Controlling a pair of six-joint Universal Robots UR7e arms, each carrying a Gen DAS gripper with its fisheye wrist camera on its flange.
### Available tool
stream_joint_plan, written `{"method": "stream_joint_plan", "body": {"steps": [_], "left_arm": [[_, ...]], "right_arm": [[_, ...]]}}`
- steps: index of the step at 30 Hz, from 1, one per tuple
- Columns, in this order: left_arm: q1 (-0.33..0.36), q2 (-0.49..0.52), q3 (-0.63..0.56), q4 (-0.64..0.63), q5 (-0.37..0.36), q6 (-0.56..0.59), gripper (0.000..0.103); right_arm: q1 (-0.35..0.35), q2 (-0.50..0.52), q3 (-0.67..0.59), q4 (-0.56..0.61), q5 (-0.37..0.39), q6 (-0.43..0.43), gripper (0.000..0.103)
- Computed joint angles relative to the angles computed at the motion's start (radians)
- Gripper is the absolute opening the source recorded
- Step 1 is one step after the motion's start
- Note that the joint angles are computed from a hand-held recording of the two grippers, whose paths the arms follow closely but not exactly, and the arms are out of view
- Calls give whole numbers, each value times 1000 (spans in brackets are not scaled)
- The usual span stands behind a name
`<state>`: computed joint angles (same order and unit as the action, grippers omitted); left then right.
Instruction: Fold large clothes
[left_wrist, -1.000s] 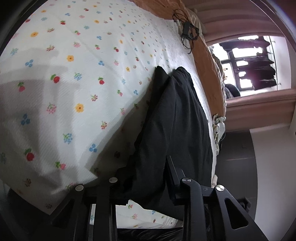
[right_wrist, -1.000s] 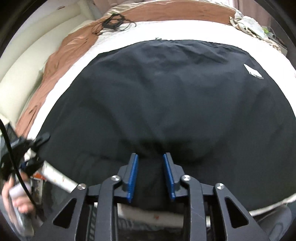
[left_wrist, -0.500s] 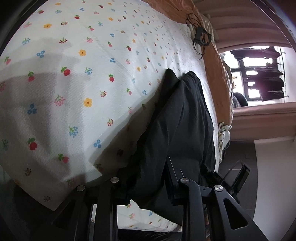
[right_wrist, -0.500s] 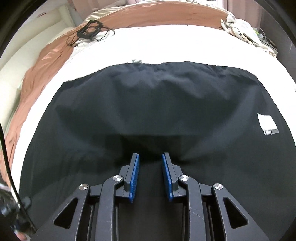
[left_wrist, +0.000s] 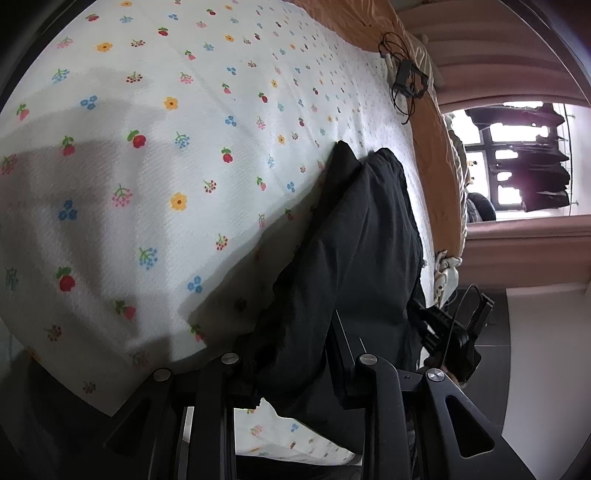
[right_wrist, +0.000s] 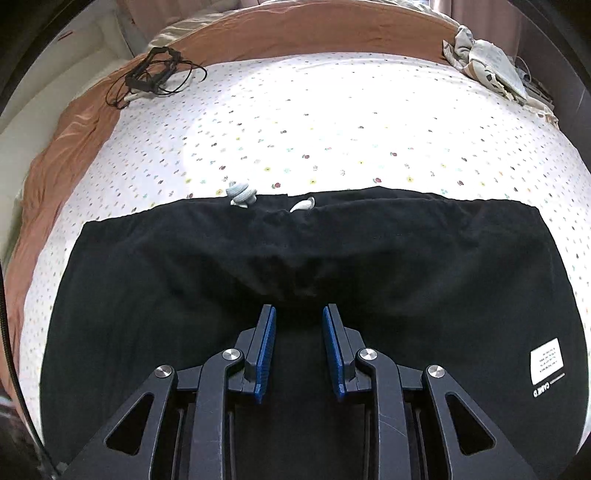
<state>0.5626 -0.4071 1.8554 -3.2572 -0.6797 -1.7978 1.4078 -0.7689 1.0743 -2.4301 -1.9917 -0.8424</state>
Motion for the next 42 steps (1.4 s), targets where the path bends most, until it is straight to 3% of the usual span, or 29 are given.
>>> {"method": "stream_joint_plan", "body": {"steps": [6,17,22,34,38,42], "left_arm": [[-16,-10,3,-29,17,47,22],[-62,-21,-38,-35,80,167,16],[-78,-12,-87,-17,109,237,14],[-104,50,-331,88,111,479,13],[-102,86,-441,148,97,558,13],[-95,143,-579,200,68,652,13]], "right_arm": [[-26,-105,130,26,41,-41,26],[-145,-357,360,183,196,-91,26],[-180,-423,418,225,230,-139,27],[-285,-491,424,392,363,-126,24],[-300,-480,347,535,395,-116,24],[-321,-507,313,547,452,-149,24]]}}
